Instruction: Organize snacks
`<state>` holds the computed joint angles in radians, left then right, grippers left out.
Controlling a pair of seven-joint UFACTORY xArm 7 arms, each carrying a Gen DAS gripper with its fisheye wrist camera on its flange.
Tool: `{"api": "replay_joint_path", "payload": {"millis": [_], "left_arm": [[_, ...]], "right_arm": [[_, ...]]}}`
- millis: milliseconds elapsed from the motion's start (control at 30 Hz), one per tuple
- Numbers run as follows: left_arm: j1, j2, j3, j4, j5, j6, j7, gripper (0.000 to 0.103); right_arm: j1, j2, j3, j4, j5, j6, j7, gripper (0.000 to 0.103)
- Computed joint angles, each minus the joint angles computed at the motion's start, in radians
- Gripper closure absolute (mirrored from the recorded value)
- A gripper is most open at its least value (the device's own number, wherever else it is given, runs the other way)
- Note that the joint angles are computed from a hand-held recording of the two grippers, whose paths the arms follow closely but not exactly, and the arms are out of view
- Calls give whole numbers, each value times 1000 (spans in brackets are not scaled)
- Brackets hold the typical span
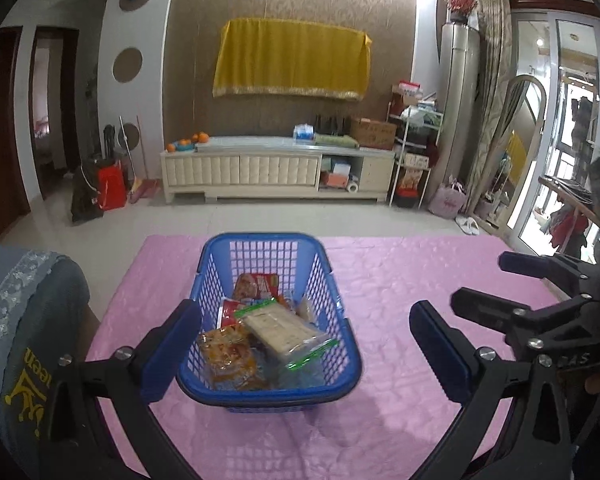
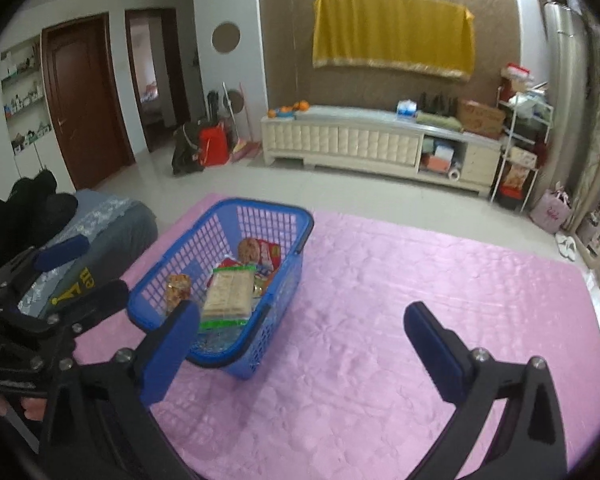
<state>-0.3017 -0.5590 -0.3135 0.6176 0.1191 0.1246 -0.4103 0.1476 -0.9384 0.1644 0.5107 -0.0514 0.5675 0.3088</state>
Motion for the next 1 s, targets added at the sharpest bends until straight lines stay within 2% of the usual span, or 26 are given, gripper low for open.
{"api": "replay_joint_path", "payload": {"millis": [200,333,667,1000], "left_arm": [[10,-77,-45,-12,14,12,-34,0],[-24,-116,-40,-24,14,24,-26,0],[-67,-183,-43,-44,1,54,-20,0],[-86,-215,-48,-59,-3,60,-17,0]], "right_arm": [[-8,-181,32,-35,-1,91,64,0],[-12,-266,40,-39,-5,144,90,0],[-1,-382,63,-65,-2,212,135,0],[19,-433,81,-62,3,240,147,0]]}}
